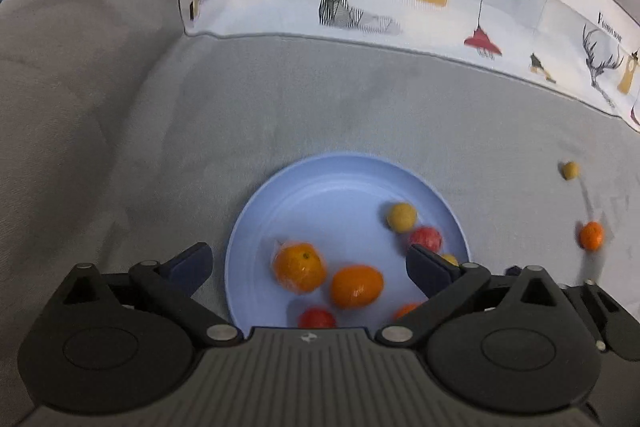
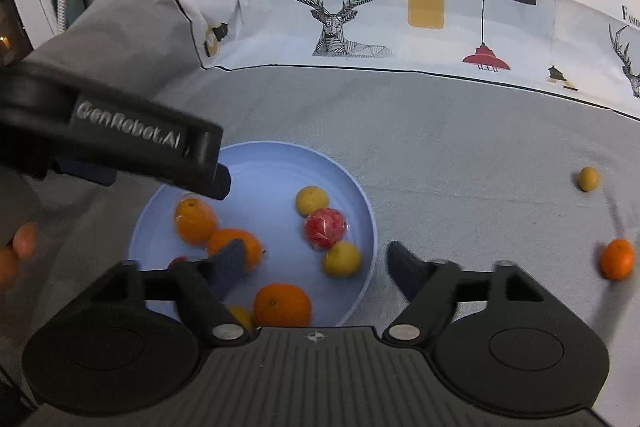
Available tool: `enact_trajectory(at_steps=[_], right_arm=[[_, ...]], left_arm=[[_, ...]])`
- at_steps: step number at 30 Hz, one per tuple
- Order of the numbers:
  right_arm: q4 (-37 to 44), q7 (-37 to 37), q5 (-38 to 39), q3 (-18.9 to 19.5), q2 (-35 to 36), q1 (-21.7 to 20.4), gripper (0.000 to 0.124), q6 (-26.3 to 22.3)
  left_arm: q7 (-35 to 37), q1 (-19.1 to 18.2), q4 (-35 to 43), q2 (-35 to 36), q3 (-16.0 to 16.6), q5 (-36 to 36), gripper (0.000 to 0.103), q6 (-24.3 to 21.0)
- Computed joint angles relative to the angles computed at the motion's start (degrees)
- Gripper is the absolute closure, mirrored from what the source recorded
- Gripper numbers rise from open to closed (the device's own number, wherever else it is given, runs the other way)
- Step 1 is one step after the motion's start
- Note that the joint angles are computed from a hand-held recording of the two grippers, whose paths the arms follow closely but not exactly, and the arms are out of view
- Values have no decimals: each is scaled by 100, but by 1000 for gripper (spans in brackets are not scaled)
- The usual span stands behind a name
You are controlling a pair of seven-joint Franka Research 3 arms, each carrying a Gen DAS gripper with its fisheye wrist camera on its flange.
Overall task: Organize fruits
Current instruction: 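Open both tools to drop the tomato and plum onto the plate, then move both open tools toward the last yellow plum and orange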
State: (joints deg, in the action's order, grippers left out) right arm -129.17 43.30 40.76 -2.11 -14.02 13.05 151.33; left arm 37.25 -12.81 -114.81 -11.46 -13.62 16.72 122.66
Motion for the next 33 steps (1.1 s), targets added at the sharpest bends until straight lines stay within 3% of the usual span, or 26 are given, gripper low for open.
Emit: enact_trajectory(at_steps=[4,16,20,33], right_arm=[[-350,294,-340,75,-510,-110,25,-49],[-1307,1014,-868,-90,-2604,-117,22,-800],[-1683,1134,-970,-48,-3352,-128,22,-819],[-2482,1129,-1322,-95,-5159,-116,22,-876]], left_arm=[[87,-89,-32,-271,-67,-74,0,-429],[-278,-526,-470,-1703,-578,313,0,-1663],[-506,-637,-417,-2011,-822,458,0,-2042],[-1045,-960,-439,-2694,-1201,515,0,-2554]])
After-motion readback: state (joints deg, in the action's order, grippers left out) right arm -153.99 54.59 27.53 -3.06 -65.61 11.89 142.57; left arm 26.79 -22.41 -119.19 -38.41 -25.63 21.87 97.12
